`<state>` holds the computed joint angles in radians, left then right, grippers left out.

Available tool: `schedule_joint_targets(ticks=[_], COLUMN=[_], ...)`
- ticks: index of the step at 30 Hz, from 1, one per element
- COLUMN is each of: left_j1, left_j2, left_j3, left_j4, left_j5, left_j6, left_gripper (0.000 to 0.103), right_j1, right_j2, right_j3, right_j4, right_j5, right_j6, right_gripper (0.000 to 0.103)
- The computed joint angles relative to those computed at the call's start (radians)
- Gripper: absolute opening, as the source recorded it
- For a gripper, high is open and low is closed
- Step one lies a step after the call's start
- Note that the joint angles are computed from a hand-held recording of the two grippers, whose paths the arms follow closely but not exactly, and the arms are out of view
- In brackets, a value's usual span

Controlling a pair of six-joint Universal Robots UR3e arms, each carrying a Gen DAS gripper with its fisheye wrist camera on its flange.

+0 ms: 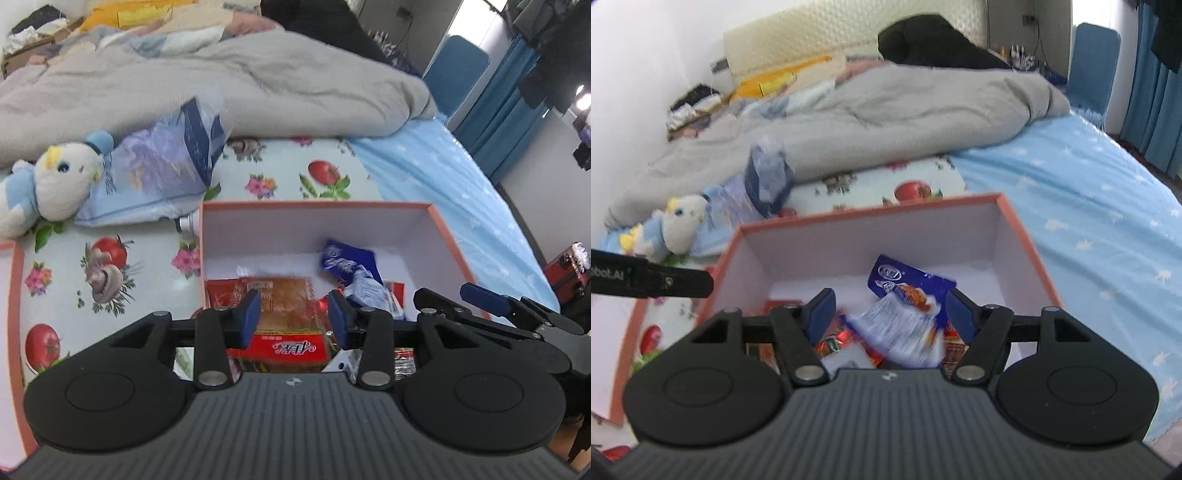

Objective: Organize snacks

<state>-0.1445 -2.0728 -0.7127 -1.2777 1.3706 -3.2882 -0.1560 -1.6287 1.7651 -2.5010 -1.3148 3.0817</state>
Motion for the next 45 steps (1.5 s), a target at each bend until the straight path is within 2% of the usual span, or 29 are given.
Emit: schedule_joint_targets(ticks=[9,13,20,23,27,29,32,38,42,45], left_j1=[0.046,0.071,0.135,0.160,0.219,0.257,0.300,0.430,0.540,0.587], left_j2=[0.218,0.363,0.620,0.724,0.858,0.924,0.998,1.152,1.246,1.297], left_j3=[-0.120,-0.237,-0.455,-0.548,-0.661,-0.717,-0.762,-0.819,-0.834,-0.842], left_j4=[0.036,0.049,0.091,0.114,0.097,0.076,0.023,-0.114,-0.260,-0.337], left_j5=[-0.068,-0.089,-0.164,-0.181,-0.237,-0.273,-0.298,-0.411,-0.485,-0.507], left_j6=[0.077,0.147,0.188,0.207,0.238,0.255,0.284,0.368,0.452,0.484], left_gripper=[0.046,0.046,0.046,0.046,0.047,0.047,0.047,0.047,0.047,0.047], right_j1=[0.003,0.025,0.077,0.115,0.128,0.108,0.128,0.310,0.341,0.389], right_j2=[-0.182,-0.276,-0.436,-0.493,-0.583,-0.636,-0.692,-0.698,-0.747,-0.756], right_j3=[-0.026,-0.017,0.032,0.068,0.117,0.136,0.165,0.222,0.258,0.258], right_j4=[0.042,0.060,0.104,0.113,0.144,0.178,0.212,0.161,0.193,0.233], right_j5=[0.011,0.001,-0.034,-0.087,-0.097,-0.067,-0.083,-0.265,-0.305,-0.355], right_j6=[0.062,0.099,0.146,0.169,0.200,0.208,0.233,0.267,0.273,0.281], right_gripper=[0.068,0.068,0.068,0.068,0.068,0.068,0.068,0.068,0.068,0.068])
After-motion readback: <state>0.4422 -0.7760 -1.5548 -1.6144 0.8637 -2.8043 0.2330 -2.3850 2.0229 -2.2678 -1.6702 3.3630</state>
